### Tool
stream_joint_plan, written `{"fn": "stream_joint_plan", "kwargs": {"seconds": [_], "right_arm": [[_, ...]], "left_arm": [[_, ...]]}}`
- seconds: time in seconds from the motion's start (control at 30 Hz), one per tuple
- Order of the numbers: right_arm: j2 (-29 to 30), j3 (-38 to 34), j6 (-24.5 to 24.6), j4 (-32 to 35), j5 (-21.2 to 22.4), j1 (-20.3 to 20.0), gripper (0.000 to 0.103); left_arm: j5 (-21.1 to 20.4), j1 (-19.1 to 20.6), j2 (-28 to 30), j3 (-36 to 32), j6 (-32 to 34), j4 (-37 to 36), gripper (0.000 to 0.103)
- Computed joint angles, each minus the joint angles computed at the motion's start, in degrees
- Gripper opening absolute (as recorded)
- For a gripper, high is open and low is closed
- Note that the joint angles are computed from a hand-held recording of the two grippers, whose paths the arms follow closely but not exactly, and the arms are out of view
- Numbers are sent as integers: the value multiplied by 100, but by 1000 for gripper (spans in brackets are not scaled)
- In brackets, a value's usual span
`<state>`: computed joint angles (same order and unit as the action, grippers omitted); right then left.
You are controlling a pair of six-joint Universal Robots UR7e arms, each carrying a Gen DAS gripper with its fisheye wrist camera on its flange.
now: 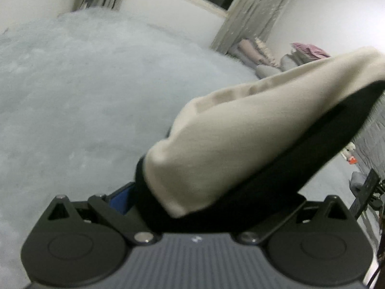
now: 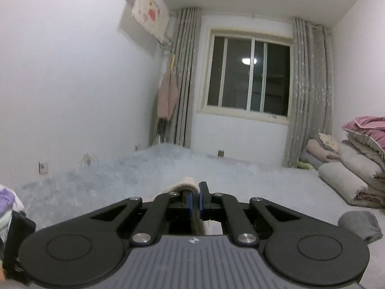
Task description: Fold clothes
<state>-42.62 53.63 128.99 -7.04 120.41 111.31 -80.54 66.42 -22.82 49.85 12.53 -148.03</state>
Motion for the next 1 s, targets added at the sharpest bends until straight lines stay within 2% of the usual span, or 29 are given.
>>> {"fn": "stream_joint_plan", "kwargs": {"seconds": [0.03,0.07,0.1,0.17,0.3,0.37,0.5,0.53,0.57,0.63,0.7,0.73,0.8,0.83,0.87,0.9,0.93,1.0], "right_arm": [[61,-106,-3,78,75,-18,6],[34,-91,32,79,131,-46,6],[7,-75,68,80,187,-74,6],[-106,64,141,-9,228,-122,6],[-383,355,401,-109,140,-143,6],[-484,380,935,225,-47,-173,6],[-486,15,2096,1405,-648,-173,6],[-400,-210,2202,1752,-552,-184,6],[-194,-582,2289,2163,-379,-181,6],[362,-1451,2254,2906,257,-208,6],[1073,-2478,1909,3481,1043,-254,6],[1336,-2864,1735,3657,1302,-278,9],[1831,-3645,1477,4037,1663,-330,14],[1880,-3717,1352,4003,1754,-341,21],[1856,-3636,1194,3844,1836,-355,26],[1727,-3349,865,3446,1996,-348,37],[1614,-3075,623,3112,2109,-346,45],[1455,-2670,147,2539,2327,-342,47]], "left_arm": [[-98,11,14,21,133,-104,68],[-210,26,-4,16,169,-35,38],[-223,24,-7,-29,89,53,22],[-246,23,-54,-100,-32,56,14],[-607,-2,-409,226,171,-870,12],[-886,-13,-645,419,222,-1265,11],[-1008,-19,-1006,689,290,-1644,11],[-978,-20,-1047,701,320,-1611,11],[-863,-30,-1057,675,357,-1403,13],[-368,-66,-911,371,264,-538,18],[-23,-42,-685,15,58,185,21],[101,-25,-575,-144,-8,445,25],[287,-24,-543,-172,-43,432,52],[379,-24,-530,-177,-57,406,60],[471,-25,-517,-183,-71,380,73],[437,-6,-528,-165,-21,277,82],[424,-16,-519,-201,15,223,86],[477,5,-608,-104,81,182,96]]}}
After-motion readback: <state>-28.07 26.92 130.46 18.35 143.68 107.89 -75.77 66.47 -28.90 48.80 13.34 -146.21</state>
